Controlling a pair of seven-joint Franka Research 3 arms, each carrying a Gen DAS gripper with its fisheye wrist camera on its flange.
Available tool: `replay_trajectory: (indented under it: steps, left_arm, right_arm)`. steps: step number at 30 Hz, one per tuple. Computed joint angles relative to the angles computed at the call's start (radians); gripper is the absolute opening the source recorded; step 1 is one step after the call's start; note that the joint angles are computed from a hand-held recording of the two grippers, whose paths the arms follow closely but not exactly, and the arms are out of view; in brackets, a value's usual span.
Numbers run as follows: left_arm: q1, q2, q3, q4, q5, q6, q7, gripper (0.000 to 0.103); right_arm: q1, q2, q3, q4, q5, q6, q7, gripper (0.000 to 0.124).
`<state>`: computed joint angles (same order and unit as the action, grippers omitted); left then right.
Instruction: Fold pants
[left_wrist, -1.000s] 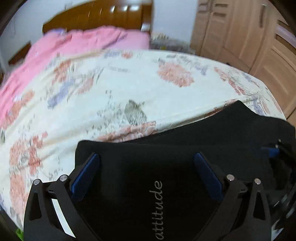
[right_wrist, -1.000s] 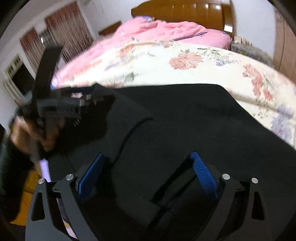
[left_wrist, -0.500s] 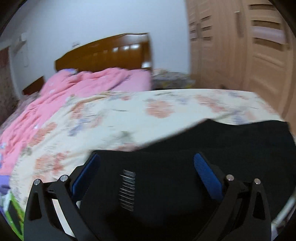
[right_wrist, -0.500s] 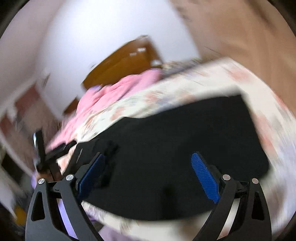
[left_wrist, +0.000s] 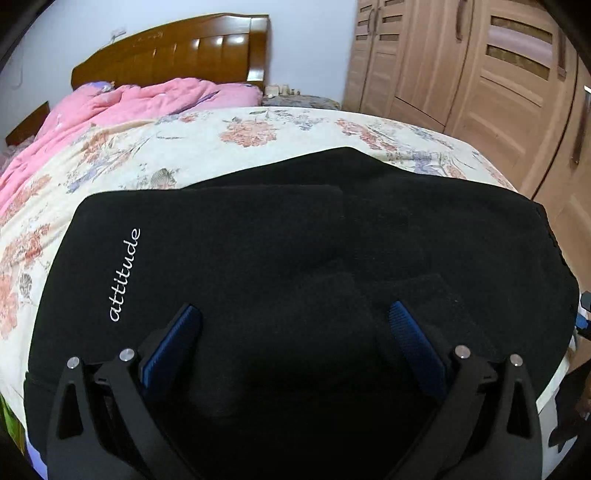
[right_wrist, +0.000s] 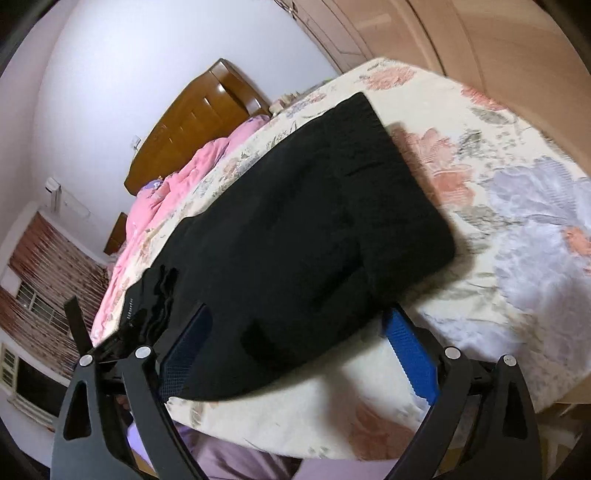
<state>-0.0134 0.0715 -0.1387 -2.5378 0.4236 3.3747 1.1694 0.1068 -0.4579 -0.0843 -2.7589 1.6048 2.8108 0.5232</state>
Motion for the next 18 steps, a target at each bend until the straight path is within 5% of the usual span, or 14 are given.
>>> replay_trajectory:
  steps: [2,11,18]
  left_arm:
    - [-0.068,0.002,0.045,-0.015,-0.114,0.023,0.092,0.102]
    - [-0.073,-0.005,0.032,-0.032,-0.185,0.046,0.15,0.102]
    - [-0.08,-0.003,0.028,-0.039,-0.231,0.063,0.187,0.102]
  right_arm:
    - [0.004,0.029,0.008,0.023,0.017,0.013,0.005,0.092]
    - [0.03,0.007,0.003,-0.009,-0.16,0.029,0.144,0.078]
    - [0.059,0.062,0.028,0.043,0.045,0.124,0.016,0.075]
